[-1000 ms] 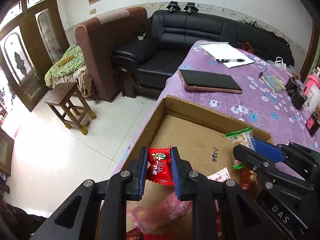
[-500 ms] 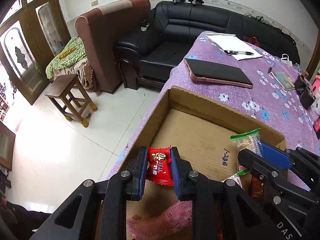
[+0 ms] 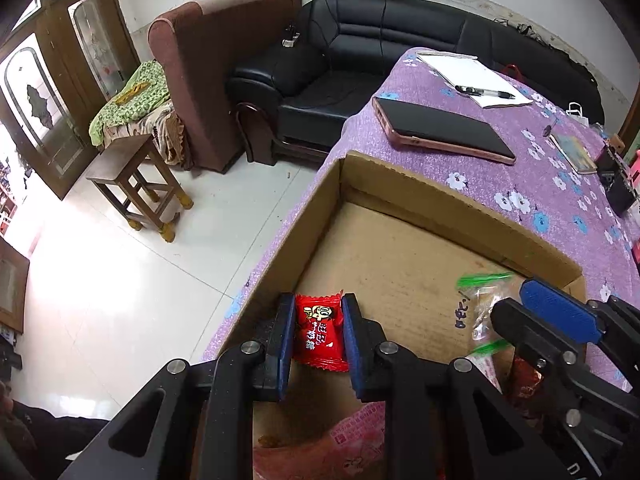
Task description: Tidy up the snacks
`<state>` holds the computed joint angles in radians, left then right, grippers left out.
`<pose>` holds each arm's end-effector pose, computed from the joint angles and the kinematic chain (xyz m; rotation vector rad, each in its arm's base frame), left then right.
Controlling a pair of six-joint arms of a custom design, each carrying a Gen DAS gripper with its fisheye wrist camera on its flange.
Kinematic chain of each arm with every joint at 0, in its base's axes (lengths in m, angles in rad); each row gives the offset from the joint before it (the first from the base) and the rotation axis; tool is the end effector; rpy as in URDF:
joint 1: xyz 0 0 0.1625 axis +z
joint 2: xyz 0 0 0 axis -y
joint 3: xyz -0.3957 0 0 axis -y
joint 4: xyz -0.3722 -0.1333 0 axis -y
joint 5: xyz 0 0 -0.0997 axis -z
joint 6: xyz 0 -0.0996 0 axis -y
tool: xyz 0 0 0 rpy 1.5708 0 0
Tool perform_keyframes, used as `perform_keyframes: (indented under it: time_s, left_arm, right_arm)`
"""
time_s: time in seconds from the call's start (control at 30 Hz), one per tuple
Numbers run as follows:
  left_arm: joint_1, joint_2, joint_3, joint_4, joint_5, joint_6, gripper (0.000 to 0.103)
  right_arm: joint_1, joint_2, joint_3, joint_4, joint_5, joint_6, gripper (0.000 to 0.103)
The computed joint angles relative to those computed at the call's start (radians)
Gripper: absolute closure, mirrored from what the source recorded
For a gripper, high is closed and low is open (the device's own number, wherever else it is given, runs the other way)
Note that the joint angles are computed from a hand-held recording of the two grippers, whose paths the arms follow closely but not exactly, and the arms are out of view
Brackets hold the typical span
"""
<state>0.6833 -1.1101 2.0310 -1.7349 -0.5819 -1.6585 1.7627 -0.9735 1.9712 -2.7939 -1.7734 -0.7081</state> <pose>-0.2015 -0.4432 0.1124 -0.3604 2.0460 -0.8100 0.2148 -0.5118 0.1041 1.2226 -2.6071 0.2404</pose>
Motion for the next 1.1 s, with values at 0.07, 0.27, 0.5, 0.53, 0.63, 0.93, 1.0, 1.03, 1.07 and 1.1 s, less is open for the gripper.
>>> perform_keyframes:
  time_s: [0.07,0.27,0.5,0.53,0.63,0.93,1.0,1.03,1.07,1.1]
  left_arm:
    - [0.001,-0.003,0.000,-0.007,-0.007,0.005,0.078]
    - [-0.017,-0.038,0.046,-0.117,-0.014,0.044,0.054]
    - [-0.090,-0.040,0.052,-0.067,0.012,-0.029,0.014]
    - [-0.105,-0.044,0.057,-0.062,0.013,-0.040,0.014]
    - [-0.158,-0.058,0.077,-0.026,0.013,-0.105,0.013]
    - [-0.372,-0.026,0.064,0.230,0.006,-0.397,0.006]
    - [-0.411,-0.012,0.051,0.276,-0.003,-0.440,0.004]
    - [-0.429,-0.006,0.044,0.297,-0.006,-0.460,0.004]
    - [-0.455,0.005,0.037,0.325,-0.011,-0.488,0.003]
    - [-0.471,0.013,0.030,0.346,-0.017,-0.508,0.003]
  right_arm:
    - [0.001,-0.003,-0.001,0.000,0.001,0.000,0.078]
    - [-0.005,-0.037,0.015,0.007,0.019,0.003,0.077]
    - [-0.035,-0.161,0.077,0.029,0.059,-0.018,0.061]
    - [-0.042,-0.187,0.089,0.031,0.064,-0.022,0.059]
    - [-0.067,-0.272,0.128,0.043,0.088,-0.041,0.053]
    - [-0.148,-0.549,0.258,0.120,0.171,-0.104,0.030]
    - [-0.170,-0.607,0.287,0.148,0.188,-0.123,0.025]
    - [-0.180,-0.623,0.297,0.151,0.192,-0.130,0.023]
    - [-0.192,-0.652,0.314,0.163,0.198,-0.143,0.023]
    - [-0.202,-0.673,0.325,0.172,0.201,-0.154,0.023]
